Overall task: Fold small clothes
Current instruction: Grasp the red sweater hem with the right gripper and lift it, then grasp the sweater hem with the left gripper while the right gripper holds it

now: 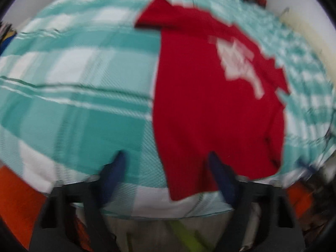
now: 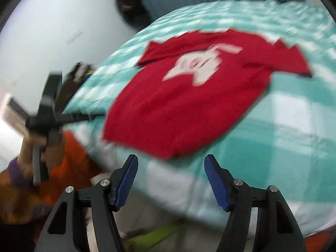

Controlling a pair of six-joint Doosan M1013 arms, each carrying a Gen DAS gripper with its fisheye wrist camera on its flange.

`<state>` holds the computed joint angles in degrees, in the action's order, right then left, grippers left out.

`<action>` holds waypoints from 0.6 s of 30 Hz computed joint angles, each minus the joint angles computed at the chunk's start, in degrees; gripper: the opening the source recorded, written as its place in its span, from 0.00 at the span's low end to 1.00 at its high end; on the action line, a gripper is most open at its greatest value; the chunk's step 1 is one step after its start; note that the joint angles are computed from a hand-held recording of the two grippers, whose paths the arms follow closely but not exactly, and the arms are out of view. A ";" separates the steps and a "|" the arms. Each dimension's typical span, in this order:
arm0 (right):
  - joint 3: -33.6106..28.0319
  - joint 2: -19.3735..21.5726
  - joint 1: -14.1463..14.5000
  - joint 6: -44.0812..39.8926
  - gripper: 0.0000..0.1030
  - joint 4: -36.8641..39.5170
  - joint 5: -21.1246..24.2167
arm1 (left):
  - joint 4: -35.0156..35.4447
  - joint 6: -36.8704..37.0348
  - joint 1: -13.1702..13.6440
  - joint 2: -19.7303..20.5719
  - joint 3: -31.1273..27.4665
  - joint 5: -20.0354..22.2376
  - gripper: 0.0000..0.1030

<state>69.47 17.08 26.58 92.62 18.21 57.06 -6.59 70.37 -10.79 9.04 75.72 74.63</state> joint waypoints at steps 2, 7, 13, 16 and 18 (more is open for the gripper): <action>-3.59 1.83 1.59 0.01 0.61 -5.50 -0.35 | 2.19 -0.47 -1.13 -0.58 1.56 -2.29 0.70; -10.94 9.21 6.71 2.70 0.23 -25.02 5.18 | 3.17 -0.87 -1.71 -2.02 3.48 -5.13 0.72; 1.25 0.23 2.30 24.96 0.22 -27.47 7.04 | 1.86 0.79 -1.15 -2.83 4.43 -5.55 0.74; 6.42 -4.58 -1.54 34.60 0.24 -25.92 11.46 | 1.39 0.86 -1.04 -3.10 4.63 -5.76 0.74; 9.29 -7.39 -3.13 36.95 0.26 -22.69 8.75 | 0.41 0.65 -0.63 -3.36 4.89 -6.14 0.74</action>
<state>78.76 9.68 23.45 129.57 -4.49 65.81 -6.18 71.01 -11.42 5.68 80.61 68.50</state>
